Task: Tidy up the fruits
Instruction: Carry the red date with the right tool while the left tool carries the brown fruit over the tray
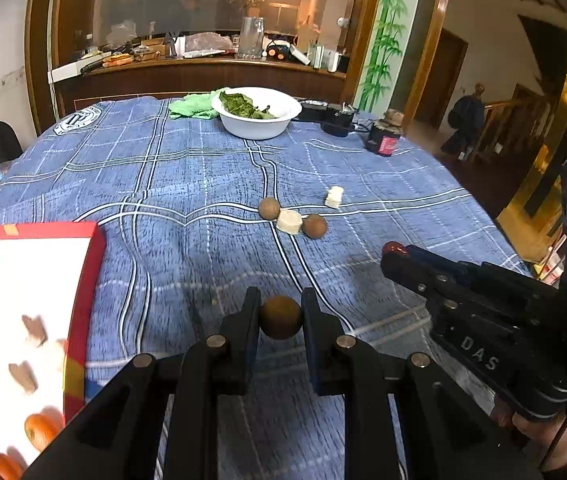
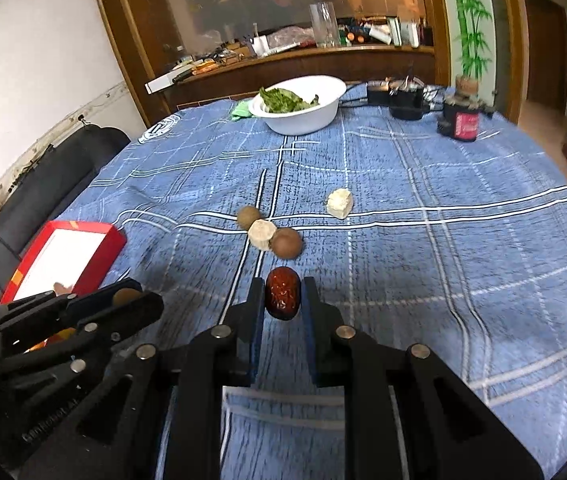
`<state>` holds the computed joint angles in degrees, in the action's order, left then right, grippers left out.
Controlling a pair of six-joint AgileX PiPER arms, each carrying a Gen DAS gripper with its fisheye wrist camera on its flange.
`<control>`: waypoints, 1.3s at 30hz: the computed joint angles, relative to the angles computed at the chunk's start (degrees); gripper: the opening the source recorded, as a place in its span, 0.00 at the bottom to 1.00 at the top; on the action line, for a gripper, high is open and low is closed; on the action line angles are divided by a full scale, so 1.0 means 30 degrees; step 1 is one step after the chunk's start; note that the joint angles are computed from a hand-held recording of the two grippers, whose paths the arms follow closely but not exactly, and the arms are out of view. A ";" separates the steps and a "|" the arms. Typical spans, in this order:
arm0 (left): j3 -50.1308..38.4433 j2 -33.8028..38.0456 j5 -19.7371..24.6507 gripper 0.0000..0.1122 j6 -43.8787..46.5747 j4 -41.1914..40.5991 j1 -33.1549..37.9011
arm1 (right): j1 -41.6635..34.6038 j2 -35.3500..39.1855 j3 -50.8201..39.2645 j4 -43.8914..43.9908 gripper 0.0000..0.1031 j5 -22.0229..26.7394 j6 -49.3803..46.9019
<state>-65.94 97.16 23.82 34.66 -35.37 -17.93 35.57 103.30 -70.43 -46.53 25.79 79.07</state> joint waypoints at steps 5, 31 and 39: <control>0.1711 -0.1322 -0.0223 0.17 0.0801 -0.0884 0.0230 | 0.1671 -0.1461 0.1233 -0.2242 0.19 0.1689 0.2394; 0.5404 -0.4943 -0.1419 0.17 -0.4106 0.3888 0.1224 | 0.5365 -0.2381 0.2527 -0.4244 0.19 0.1746 0.6916; 0.5641 -0.5441 -0.0877 0.17 -0.3061 0.2878 0.2833 | 0.5929 -0.1711 0.1397 -0.3831 0.19 0.1792 0.6086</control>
